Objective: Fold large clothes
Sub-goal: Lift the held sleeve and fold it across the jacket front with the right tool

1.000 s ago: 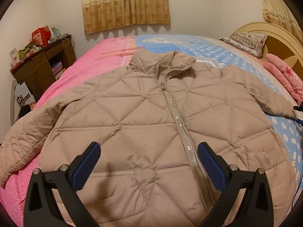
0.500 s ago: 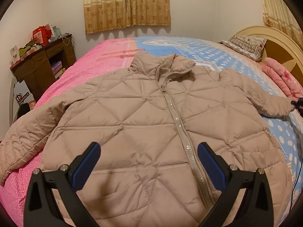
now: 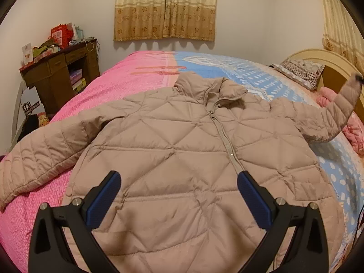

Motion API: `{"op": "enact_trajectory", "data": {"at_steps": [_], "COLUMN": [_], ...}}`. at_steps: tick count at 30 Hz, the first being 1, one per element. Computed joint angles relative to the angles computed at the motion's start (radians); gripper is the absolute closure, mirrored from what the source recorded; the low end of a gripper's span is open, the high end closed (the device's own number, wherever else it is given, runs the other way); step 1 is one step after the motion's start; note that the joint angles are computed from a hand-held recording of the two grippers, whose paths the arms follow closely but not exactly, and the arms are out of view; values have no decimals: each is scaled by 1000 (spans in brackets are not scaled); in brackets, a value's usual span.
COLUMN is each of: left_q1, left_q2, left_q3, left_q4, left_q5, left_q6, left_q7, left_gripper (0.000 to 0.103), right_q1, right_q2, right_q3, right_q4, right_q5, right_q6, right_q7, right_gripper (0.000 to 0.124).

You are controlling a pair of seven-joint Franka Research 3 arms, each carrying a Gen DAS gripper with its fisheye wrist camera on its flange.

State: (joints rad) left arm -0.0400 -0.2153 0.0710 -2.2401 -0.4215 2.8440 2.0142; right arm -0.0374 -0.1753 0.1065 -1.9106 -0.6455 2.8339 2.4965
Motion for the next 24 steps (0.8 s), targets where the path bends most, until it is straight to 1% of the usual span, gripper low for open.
{"op": "enact_trajectory", "data": {"at_steps": [3,5,7,12,15,18,20,22,24], "left_q1": [-18,-27,-31,-28,-17,-5,3,12,23], "left_q2": [-12,-19,-23,-32,-34,-32,-34,-38,-41], "left_q3": [22,36,47,61,63,66,66,65,63], "left_q4": [-13,-19,-19,-24,-25,-23,-24,-28,-38], "left_q5": [-51,-87,-122,-193,-218,-239,-246,-246,-238], "left_q6": [1,-4,-15,-29,-37,-41,-45,-45,-26], "left_q7": [48,75,96,146,156,157,157,157,152], "left_gripper": [0,0,0,0,0,0,0,0,0], "right_q1": [34,76,130,261,344,422,463,511,552], "right_q2": [29,55,107,249,362,498,593,714,818], "right_q3": [49,63,81,95,96,97,97,108,111], "right_q4": [97,159,250,449,583,728,824,948,1049], "right_q5": [-90,-136,-170,-230,-257,-249,-229,-189,-154], "right_q6": [-38,-65,-110,-198,-246,-282,-304,-342,-372], "right_q7": [-27,-50,-104,-208,-289,-410,-511,-640,-749], "right_gripper": [115,115,116,116,116,116,116,116,116]}}
